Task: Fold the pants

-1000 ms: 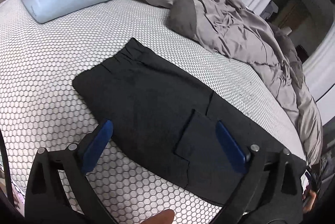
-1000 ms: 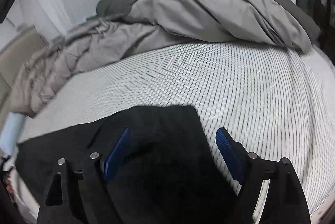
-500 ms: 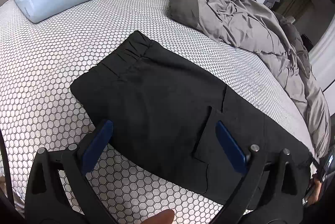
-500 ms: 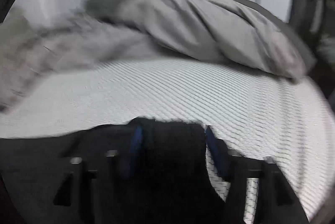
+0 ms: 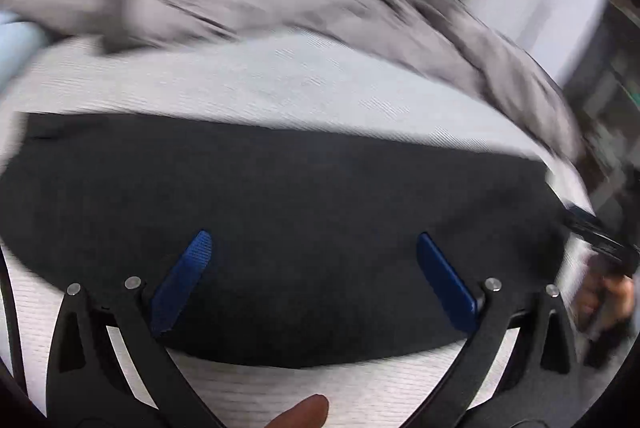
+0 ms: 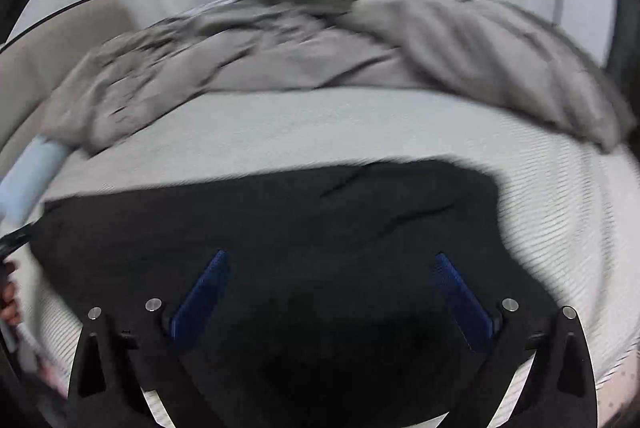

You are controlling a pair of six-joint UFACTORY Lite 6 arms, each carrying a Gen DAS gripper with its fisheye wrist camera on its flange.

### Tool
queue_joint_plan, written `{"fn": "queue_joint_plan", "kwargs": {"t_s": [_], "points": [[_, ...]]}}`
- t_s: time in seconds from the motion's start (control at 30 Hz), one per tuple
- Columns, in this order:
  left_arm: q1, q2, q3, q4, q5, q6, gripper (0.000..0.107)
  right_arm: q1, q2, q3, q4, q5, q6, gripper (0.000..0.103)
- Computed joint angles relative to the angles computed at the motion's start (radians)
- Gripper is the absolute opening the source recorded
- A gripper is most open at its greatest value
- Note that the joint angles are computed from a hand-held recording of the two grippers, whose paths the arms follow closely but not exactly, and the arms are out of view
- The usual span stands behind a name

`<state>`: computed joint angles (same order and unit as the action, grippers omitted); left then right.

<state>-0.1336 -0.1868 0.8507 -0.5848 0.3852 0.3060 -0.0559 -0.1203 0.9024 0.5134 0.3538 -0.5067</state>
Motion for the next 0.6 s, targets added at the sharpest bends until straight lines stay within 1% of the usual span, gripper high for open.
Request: {"fn": "queue_joint_plan", "kwargs": {"t_s": [0.03, 0.07, 0.1, 0.13, 0.2, 0.27, 0.3, 0.33, 0.37, 0.4, 0.43, 0.47, 0.5, 0.57, 0.6], "points": [[-0.071, 0.061, 0.037, 0.008, -0.007, -0.024, 0.102, 0.038, -0.005, -0.019, -0.002, -0.008, 0.01, 0.103], [-0.124, 0.107, 0.07, 0.059, -0.016, -0.08, 0.102, 0.099, 0.015, -0.029, -0.044, -0.028, 0.061, 0.103], [-0.184, 0.16, 0.109, 0.151, -0.03, -0.169, 0.102, 0.158, 0.033, -0.033, -0.125, -0.043, 0.155, 0.103], [-0.23, 0.194, 0.133, 0.249, -0.042, -0.262, 0.102, 0.222, 0.074, -0.035, -0.229, -0.067, 0.259, 0.103], [-0.295, 0.278, 0.195, 0.431, -0.034, -0.412, 0.102, 0.291, 0.137, -0.028, -0.438, -0.085, 0.454, 0.103], [-0.359, 0.348, 0.227, 0.634, -0.014, -0.611, 0.102, 0.324, 0.192, -0.034, -0.648, -0.102, 0.578, 0.103], [-0.374, 0.372, 0.235, 0.692, -0.002, -0.667, 0.102, 0.327, 0.204, -0.046, -0.752, -0.102, 0.614, 0.103], [-0.376, 0.394, 0.244, 0.72, 0.002, -0.681, 0.102, 0.324, 0.202, -0.066, -0.817, -0.118, 0.651, 0.103], [-0.366, 0.398, 0.244, 0.709, -0.005, -0.659, 0.102, 0.308, 0.181, -0.099, -0.839, -0.137, 0.668, 0.102], [-0.364, 0.402, 0.243, 0.709, -0.015, -0.654, 0.102, 0.273, 0.162, -0.12, -0.819, -0.132, 0.647, 0.102], [-0.354, 0.401, 0.245, 0.692, -0.015, -0.627, 0.102, 0.236, 0.136, -0.127, -0.766, -0.105, 0.585, 0.102], [-0.357, 0.384, 0.215, 0.701, -0.028, -0.638, 0.102, 0.164, 0.09, -0.153, -0.721, -0.092, 0.497, 0.102], [-0.352, 0.379, 0.209, 0.697, -0.032, -0.628, 0.102, 0.076, 0.044, -0.184, -0.717, -0.083, 0.448, 0.103], [-0.369, 0.369, 0.18, 0.742, -0.052, -0.675, 0.102, -0.071, -0.005, -0.219, -0.792, -0.089, 0.453, 0.103], [-0.374, 0.365, 0.173, 0.755, -0.057, -0.685, 0.102, -0.174, -0.017, -0.228, -0.866, -0.101, 0.5, 0.103]]}}
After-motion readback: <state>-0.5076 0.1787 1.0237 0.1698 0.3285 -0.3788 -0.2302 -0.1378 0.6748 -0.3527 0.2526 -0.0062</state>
